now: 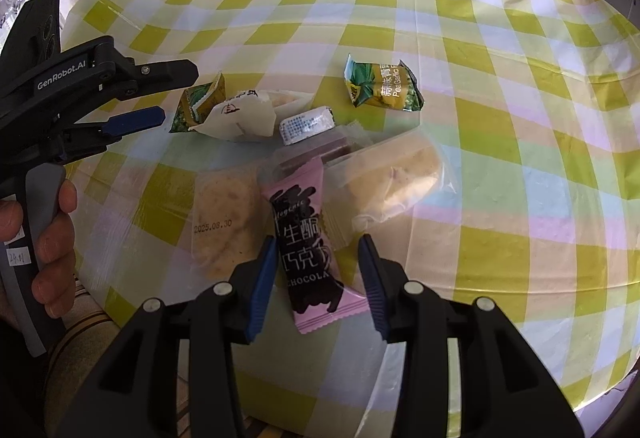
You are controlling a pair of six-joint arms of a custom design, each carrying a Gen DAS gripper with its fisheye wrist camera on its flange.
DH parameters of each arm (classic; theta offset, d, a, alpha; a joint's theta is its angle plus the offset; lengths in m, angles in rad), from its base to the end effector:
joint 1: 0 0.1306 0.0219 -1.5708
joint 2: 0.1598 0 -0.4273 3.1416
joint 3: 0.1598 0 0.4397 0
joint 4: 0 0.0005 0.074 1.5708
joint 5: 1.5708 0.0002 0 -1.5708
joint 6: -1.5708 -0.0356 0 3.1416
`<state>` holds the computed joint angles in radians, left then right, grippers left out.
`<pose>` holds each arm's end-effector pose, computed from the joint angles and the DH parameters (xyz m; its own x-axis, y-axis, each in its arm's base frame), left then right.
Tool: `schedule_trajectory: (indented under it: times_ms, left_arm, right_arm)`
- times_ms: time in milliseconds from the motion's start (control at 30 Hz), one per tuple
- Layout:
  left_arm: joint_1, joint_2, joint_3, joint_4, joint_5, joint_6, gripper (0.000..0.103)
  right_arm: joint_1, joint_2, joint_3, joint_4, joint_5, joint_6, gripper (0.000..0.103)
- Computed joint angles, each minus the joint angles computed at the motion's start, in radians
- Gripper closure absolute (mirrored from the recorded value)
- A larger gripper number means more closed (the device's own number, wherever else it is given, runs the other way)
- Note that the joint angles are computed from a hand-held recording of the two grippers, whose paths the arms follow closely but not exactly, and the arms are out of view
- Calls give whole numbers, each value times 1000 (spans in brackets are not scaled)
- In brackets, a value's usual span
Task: Organize snacks
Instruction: 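Grasp the green snack packets with the left tool while the right tool grasps the pink-black chocolate bar, then lift and carry the green packets and chocolate bar toward the white box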
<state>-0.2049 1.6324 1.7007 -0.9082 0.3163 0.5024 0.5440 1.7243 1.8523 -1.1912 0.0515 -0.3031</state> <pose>0.6108 -0.1388 0.4971 -0.8299 -0.2949 -0.4735 -0.0034 0.8514 -0.5244 0.5512 0.3307 0.4974 -0.8616 -0.1728 -0.4773 -0.2497 0.9629 0.1021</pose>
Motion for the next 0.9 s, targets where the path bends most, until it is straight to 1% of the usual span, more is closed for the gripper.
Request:
schedule_trajectory:
  times_ms: [100, 167, 200, 300, 367, 400, 467, 533, 767, 900]
  left_arm:
    - [-17, 25, 33, -46, -36, -33, 29]
    - [-23, 39, 45, -65, -37, -44, 38]
    - [-26, 40, 46, -66, -43, -47, 40]
    - [-30, 46, 56, -82, -60, -71, 55]
    - [-35, 45, 54, -82, -76, -84, 56]
    - [-35, 42, 52, -80, -83, -90, 59]
    - [-37, 38, 51, -81, -101, -101, 62]
    - [-37, 33, 45, -77, -108, -104, 65]
    - [-38, -8, 6, -41, -126, -100, 66]
    - [-41, -33, -13, -33, -142, -94, 66]
  right_arm:
    - [-1, 4, 5, 0, -4, -4, 61]
    - [-1, 6, 6, -1, -6, -4, 61]
    - [-1, 6, 7, -1, -5, -3, 61]
    - [1, 6, 7, 0, -5, 2, 63]
    - [3, 7, 7, 0, -6, 10, 71]
    - [4, 6, 6, 2, -6, 14, 74]
    - [5, 2, 2, 6, -3, 15, 78]
    - [3, -1, -2, 11, -7, 12, 79]
    - [4, -21, -17, 27, 5, 3, 80]
    - [6, -39, -30, 35, 10, -3, 80]
